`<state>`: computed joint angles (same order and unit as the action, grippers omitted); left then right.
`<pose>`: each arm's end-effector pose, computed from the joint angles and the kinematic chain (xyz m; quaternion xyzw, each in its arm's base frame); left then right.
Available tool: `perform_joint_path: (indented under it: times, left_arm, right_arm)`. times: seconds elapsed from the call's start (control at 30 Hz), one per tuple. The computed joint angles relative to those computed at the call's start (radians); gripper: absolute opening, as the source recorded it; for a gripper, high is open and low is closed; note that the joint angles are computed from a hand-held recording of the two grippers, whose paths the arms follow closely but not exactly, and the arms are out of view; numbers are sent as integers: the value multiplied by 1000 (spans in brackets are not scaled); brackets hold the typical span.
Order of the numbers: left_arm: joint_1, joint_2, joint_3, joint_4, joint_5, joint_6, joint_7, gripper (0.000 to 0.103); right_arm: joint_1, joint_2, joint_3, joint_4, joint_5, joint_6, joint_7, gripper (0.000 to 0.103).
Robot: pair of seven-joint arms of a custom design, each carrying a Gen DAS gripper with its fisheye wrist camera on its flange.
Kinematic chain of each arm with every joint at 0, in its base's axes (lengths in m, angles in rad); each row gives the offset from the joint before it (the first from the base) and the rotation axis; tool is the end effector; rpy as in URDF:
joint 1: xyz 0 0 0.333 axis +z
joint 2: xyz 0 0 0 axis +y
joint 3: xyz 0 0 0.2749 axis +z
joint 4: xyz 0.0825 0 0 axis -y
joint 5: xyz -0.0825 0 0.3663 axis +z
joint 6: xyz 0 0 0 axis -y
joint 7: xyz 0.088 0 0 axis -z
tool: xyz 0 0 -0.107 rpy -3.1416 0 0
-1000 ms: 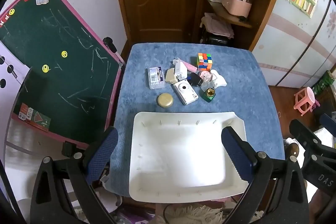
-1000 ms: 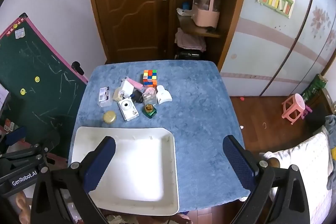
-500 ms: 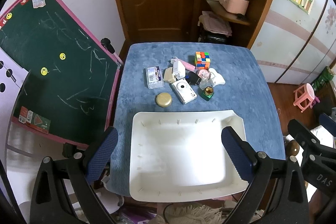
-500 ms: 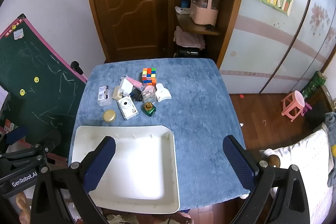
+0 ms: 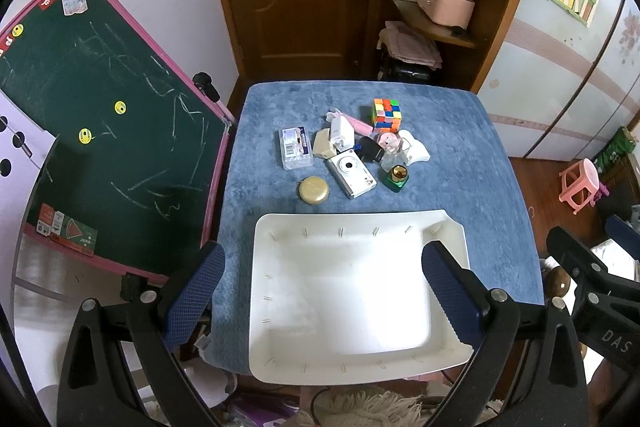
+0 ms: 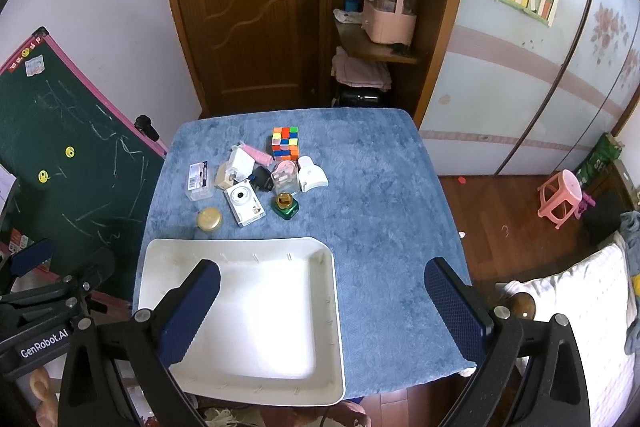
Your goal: Organize rigid objects
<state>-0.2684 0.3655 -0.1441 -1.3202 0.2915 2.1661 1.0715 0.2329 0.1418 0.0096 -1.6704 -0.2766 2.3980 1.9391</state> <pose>0.6302 -0.2444 0.5491 -0.6838 0.6806 -0.1885 0.1835 0.6107 0.1485 0.5458 -0.6796 0.6651 -0.2368 0.1992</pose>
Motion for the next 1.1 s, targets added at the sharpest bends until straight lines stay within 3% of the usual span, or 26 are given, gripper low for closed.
perform_joint_path:
  times: [1.1]
  left_arm:
    - [-1, 5, 1, 6, -1, -3, 2, 99]
  right_arm:
    - [0, 4, 0, 11, 11, -17, -8, 102]
